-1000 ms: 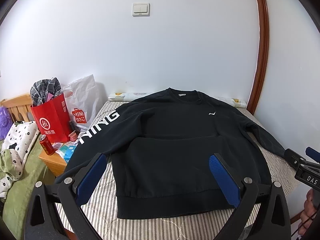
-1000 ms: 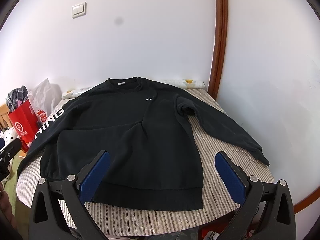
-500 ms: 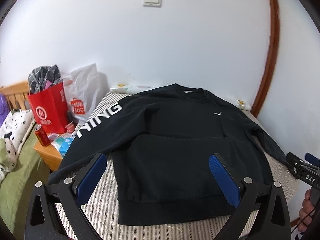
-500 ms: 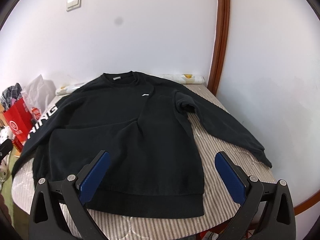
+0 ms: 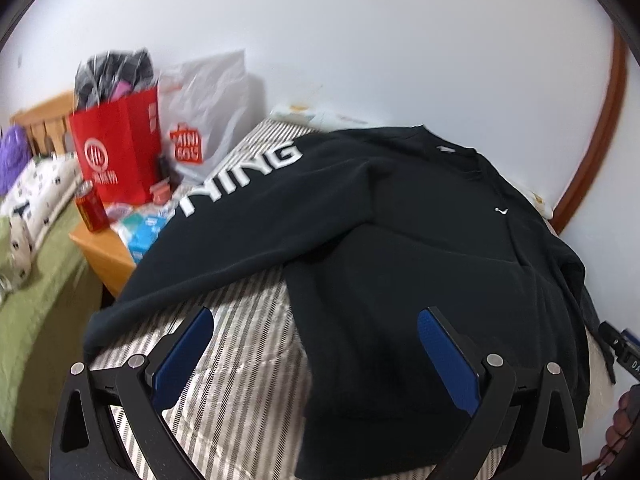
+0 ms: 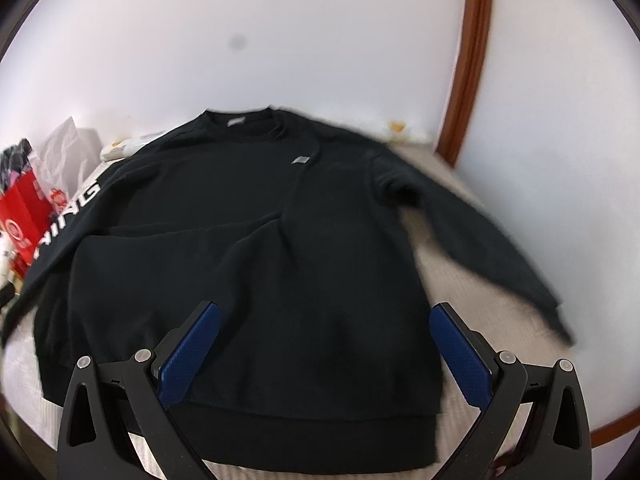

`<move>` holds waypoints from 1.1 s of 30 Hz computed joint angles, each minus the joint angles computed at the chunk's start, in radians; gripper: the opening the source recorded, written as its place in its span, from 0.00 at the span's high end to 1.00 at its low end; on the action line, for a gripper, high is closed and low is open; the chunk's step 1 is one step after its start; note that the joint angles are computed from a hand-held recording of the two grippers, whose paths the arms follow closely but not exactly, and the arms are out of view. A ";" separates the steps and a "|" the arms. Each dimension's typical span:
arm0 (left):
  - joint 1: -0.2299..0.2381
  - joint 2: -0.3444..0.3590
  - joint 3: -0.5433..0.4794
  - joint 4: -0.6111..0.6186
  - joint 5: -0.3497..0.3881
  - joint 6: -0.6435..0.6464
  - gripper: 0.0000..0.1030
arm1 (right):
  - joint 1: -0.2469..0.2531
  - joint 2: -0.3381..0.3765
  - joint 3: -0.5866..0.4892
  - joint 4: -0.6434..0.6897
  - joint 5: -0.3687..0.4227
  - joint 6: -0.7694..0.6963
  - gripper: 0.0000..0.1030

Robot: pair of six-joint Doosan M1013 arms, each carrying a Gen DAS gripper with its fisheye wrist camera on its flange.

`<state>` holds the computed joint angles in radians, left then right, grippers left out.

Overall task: Fold small clothes
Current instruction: 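Lower the left tool onto the lettered sleeve and close on its cuff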

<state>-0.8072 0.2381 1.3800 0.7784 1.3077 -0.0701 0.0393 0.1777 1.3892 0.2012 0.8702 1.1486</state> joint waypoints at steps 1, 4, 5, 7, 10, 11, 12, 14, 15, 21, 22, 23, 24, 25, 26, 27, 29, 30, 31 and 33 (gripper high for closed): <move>0.008 -0.008 0.016 -0.013 -0.022 -0.015 0.01 | 0.004 0.010 -0.008 0.002 0.020 0.005 0.00; 0.035 -0.027 0.057 -0.072 -0.085 -0.050 0.01 | 0.025 0.029 -0.018 -0.035 0.038 0.041 0.00; 0.041 -0.034 0.073 -0.079 -0.109 -0.071 0.01 | 0.030 0.029 -0.013 -0.036 0.027 0.042 0.00; 0.051 -0.044 0.097 -0.085 -0.133 -0.110 0.02 | 0.040 0.027 -0.002 -0.019 -0.001 0.028 0.00; 0.059 -0.057 0.127 -0.083 -0.166 -0.144 0.05 | 0.059 0.028 0.001 -0.053 -0.014 0.043 0.00; 0.062 -0.059 0.133 -0.082 -0.165 -0.155 0.05 | 0.066 0.030 -0.001 -0.070 -0.014 0.051 0.00; 0.062 -0.060 0.139 -0.078 -0.159 -0.167 0.05 | 0.074 0.032 -0.002 -0.084 -0.014 0.056 0.00; 0.066 -0.065 0.152 -0.075 -0.163 -0.189 0.06 | 0.085 0.036 -0.001 -0.103 -0.019 0.059 0.00; 0.068 -0.070 0.160 -0.072 -0.173 -0.205 0.07 | 0.089 0.038 -0.002 -0.114 -0.022 0.062 0.00; 0.090 -0.100 0.218 -0.042 -0.229 -0.365 0.10 | 0.123 0.052 -0.002 -0.224 -0.027 0.102 0.00; 0.095 -0.104 0.224 -0.047 -0.236 -0.378 0.11 | 0.124 0.052 -0.002 -0.227 -0.028 0.099 0.00; 0.100 -0.105 0.229 -0.048 -0.240 -0.389 0.12 | 0.127 0.051 0.000 -0.237 -0.032 0.099 0.00; 0.102 -0.107 0.234 -0.042 -0.242 -0.398 0.12 | 0.131 0.050 0.002 -0.249 -0.037 0.101 0.00; 0.103 -0.108 0.236 -0.035 -0.242 -0.401 0.12 | 0.134 0.050 0.004 -0.267 -0.043 0.107 0.00; 0.106 -0.108 0.236 -0.034 -0.244 -0.404 0.12 | 0.137 0.048 0.007 -0.289 -0.050 0.116 0.00; 0.109 -0.108 0.237 -0.034 -0.245 -0.408 0.14 | 0.141 0.047 0.010 -0.311 -0.059 0.128 0.00; 0.113 -0.104 0.230 -0.038 -0.225 -0.410 0.20 | 0.146 0.048 0.012 -0.330 -0.063 0.140 0.01; 0.114 -0.101 0.227 -0.040 -0.215 -0.410 0.24 | 0.146 0.050 0.009 -0.329 -0.058 0.139 0.01; 0.116 -0.099 0.225 -0.039 -0.209 -0.410 0.27 | 0.148 0.052 0.007 -0.332 -0.052 0.142 0.00; 0.118 -0.095 0.220 -0.041 -0.194 -0.395 0.41 | 0.151 0.056 0.005 -0.348 -0.047 0.155 0.00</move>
